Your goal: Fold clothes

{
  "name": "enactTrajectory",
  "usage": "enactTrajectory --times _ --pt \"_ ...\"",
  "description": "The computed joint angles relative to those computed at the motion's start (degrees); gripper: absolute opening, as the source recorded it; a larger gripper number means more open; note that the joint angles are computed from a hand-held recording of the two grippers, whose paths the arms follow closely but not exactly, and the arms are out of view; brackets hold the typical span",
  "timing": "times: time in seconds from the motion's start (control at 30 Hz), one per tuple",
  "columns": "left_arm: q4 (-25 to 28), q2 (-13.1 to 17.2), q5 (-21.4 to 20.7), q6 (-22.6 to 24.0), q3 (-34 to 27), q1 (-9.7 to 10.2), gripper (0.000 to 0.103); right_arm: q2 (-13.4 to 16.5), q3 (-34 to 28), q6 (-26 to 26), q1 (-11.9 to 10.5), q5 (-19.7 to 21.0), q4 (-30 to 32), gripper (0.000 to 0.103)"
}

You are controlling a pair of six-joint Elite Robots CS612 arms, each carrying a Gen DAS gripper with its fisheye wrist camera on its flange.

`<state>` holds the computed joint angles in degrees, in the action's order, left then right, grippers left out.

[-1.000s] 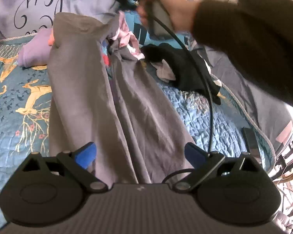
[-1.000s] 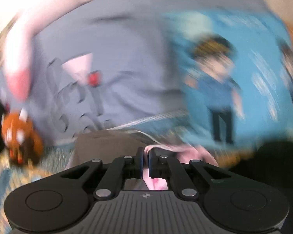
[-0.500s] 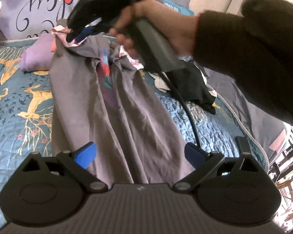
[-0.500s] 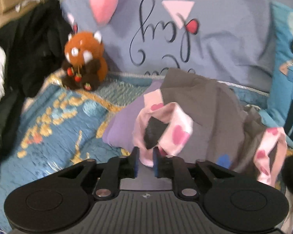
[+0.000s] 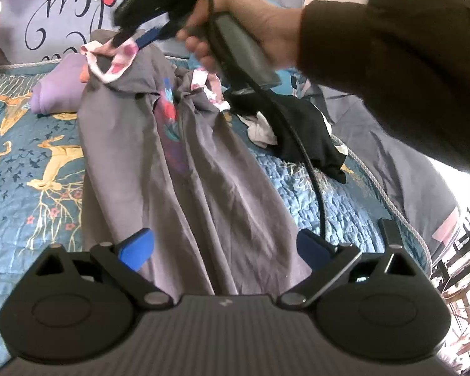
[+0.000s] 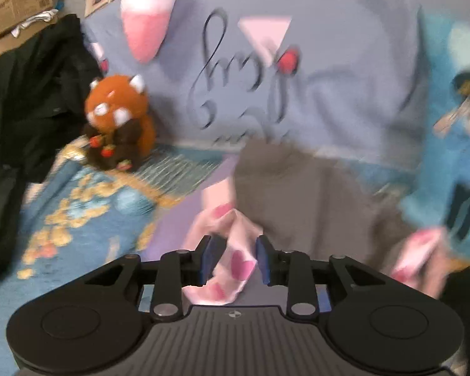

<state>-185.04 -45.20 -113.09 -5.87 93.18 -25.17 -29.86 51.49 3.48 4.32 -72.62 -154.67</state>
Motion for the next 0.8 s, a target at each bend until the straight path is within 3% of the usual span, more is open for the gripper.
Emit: enactTrajectory --times 0.07,0.13,0.2,0.33,0.43,0.47,0.53,0.6,0.67,0.8 --pt "0.1 0.0 -0.2 -0.1 -0.1 0.03 0.099 0.3 -1.2 -0.9 -0.4 4.5 7.5 0.034" --pt "0.2 0.0 -0.3 0.2 -0.1 0.0 0.099 -0.5 0.3 -5.7 -0.2 3.6 8.3 0.034" --pt "0.2 0.0 -0.4 0.5 -0.1 -0.04 0.099 -1.9 3.4 -8.7 0.0 1.5 4.9 0.034" --pt "0.1 0.1 -0.8 0.9 -0.2 -0.07 0.099 -4.0 8.1 -9.6 -0.2 -0.4 -2.6 0.033" --pt "0.3 0.1 -1.0 0.9 -0.3 -0.1 0.099 -3.7 7.9 -10.2 0.5 -5.8 -8.0 0.034" --pt "0.3 0.2 -0.9 1.0 -0.3 -0.11 0.099 -3.2 7.1 -10.6 0.7 -8.2 -9.4 0.034" --pt "0.3 0.2 -0.8 1.1 -0.3 -0.13 0.1 -1.8 4.4 -11.4 1.4 -13.6 -11.1 0.045" --pt "0.3 0.2 -0.5 0.9 -0.3 -0.12 0.1 0.6 -0.6 -11.3 2.4 -19.2 -9.4 0.046" --pt "0.4 0.3 -0.5 0.4 -0.5 -0.01 0.1 3.0 -5.9 -10.0 2.6 -21.3 -5.7 0.043" --pt "-0.7 0.8 -1.2 -2.5 -0.9 0.57 0.1 7.2 -15.6 -2.1 1.9 -20.2 3.7 0.032"
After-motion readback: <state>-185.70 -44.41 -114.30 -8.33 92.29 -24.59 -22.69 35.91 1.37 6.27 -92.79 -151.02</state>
